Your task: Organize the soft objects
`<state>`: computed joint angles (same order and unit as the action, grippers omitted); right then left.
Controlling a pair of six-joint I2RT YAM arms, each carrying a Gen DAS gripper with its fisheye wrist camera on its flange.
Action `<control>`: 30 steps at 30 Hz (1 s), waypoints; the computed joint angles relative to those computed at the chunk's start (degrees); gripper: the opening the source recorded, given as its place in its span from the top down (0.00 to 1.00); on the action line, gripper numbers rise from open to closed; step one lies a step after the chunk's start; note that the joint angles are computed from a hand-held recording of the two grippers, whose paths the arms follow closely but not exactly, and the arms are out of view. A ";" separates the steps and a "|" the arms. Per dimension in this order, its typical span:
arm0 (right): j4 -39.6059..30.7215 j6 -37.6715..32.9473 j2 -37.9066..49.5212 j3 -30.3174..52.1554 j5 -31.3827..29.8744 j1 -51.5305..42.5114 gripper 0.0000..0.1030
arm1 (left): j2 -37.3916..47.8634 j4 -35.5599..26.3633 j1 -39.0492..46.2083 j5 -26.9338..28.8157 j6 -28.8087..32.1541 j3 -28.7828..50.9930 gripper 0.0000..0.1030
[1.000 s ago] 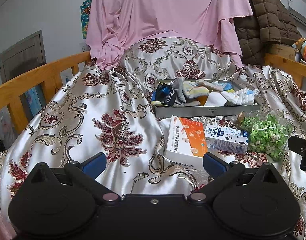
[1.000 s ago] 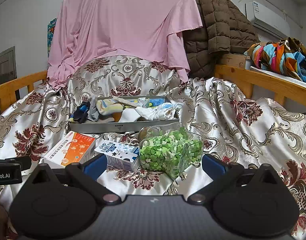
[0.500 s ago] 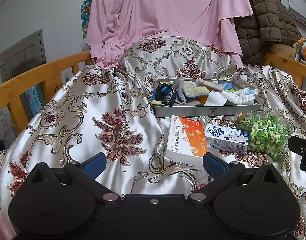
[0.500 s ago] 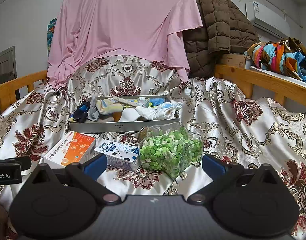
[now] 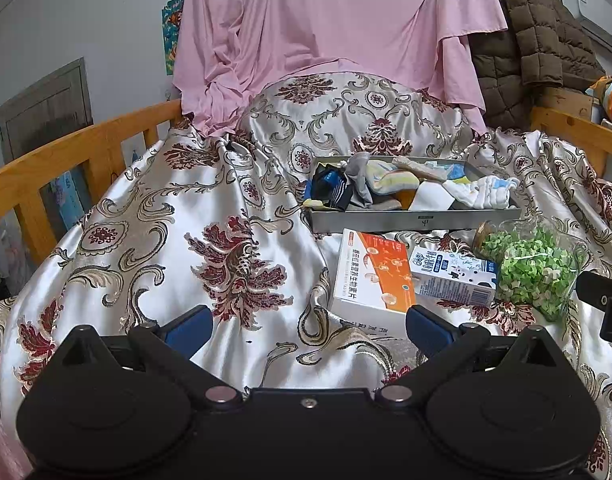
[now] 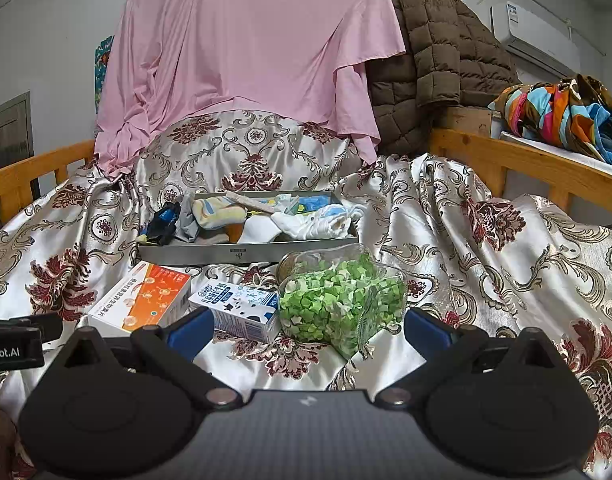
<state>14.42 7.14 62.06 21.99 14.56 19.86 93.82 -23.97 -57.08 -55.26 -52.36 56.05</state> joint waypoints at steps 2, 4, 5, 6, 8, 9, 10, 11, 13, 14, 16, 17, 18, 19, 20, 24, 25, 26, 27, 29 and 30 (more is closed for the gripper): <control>0.06 0.00 0.05 -0.01 -0.02 -0.01 0.00 | -0.01 0.00 0.01 0.04 0.05 0.03 0.01; 0.02 0.01 0.01 -0.01 0.01 0.01 0.00 | -0.03 0.00 -0.01 0.03 0.03 -0.03 0.01; 0.06 0.00 0.06 -0.01 0.00 0.00 0.00 | 0.00 0.01 0.05 0.05 0.14 0.06 0.01; 0.06 0.00 0.06 -0.01 0.00 0.00 0.00 | 0.00 0.01 0.07 0.08 0.17 0.10 0.01; 0.13 -0.01 0.11 -0.03 -0.01 -0.01 0.00 | -0.02 -0.02 0.01 0.08 0.03 -0.01 0.01; 0.08 0.01 0.07 -0.02 0.02 0.01 0.00 | -0.01 -0.05 0.03 0.10 0.07 0.05 0.01; 0.08 0.01 0.07 -0.02 0.02 0.01 0.00 | 0.01 -0.05 0.07 0.10 0.15 0.13 0.01; 0.08 0.01 0.07 -0.02 0.02 0.01 0.00 | 0.01 -0.05 0.07 0.10 0.15 0.13 0.01; 0.10 0.00 0.10 -0.02 0.03 0.03 0.00 | 0.01 -0.08 0.05 0.07 0.06 0.10 0.01; 0.10 0.00 0.10 -0.02 0.03 0.03 0.00 | 0.03 -0.06 0.14 0.16 0.24 0.24 0.01; 0.14 0.02 0.12 -0.03 0.04 0.04 0.00 | 0.05 -0.14 0.13 0.16 0.28 0.29 0.01; 0.21 0.01 0.21 -0.03 0.02 0.02 0.00 | 0.07 -0.19 0.20 0.21 0.35 0.43 0.01; 0.11 0.03 0.13 -0.01 0.07 0.06 0.00 | 0.08 -0.32 0.21 0.26 0.29 0.49 0.01; 0.11 0.03 0.13 -0.01 0.07 0.06 0.00 | 0.14 -0.68 0.16 0.14 0.01 0.66 0.01; 0.17 0.01 0.17 -0.02 0.06 0.05 0.00 | 0.20 -0.93 0.06 -0.08 -0.60 0.44 0.01; 0.12 0.02 0.14 -0.01 0.07 0.07 0.00 | 0.21 -4.67 -0.81 -0.76 -5.95 0.61 0.01; 0.12 0.02 0.14 -0.01 0.07 0.07 0.00 | 0.11 -4.79 -0.83 -0.79 -6.57 0.40 0.01; 0.14 0.03 0.21 0.01 0.08 0.07 0.00 | -0.15 -5.00 -1.08 -0.71 -7.28 0.00 0.01; 0.08 0.02 0.16 0.02 0.09 0.08 0.00 | -0.33 -4.74 -0.85 -0.37 -6.85 0.02 0.01; 0.08 0.02 0.16 0.02 0.09 0.08 0.00 | -0.57 -5.05 -1.29 -0.47 -7.25 -0.04 0.01; 0.08 0.02 0.16 0.02 0.09 0.08 0.00 | -0.62 -5.26 -1.52 -0.73 -7.28 0.06 0.01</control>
<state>14.49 7.17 62.22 22.01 14.64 19.94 93.20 -29.23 -58.60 -55.99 -59.64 56.11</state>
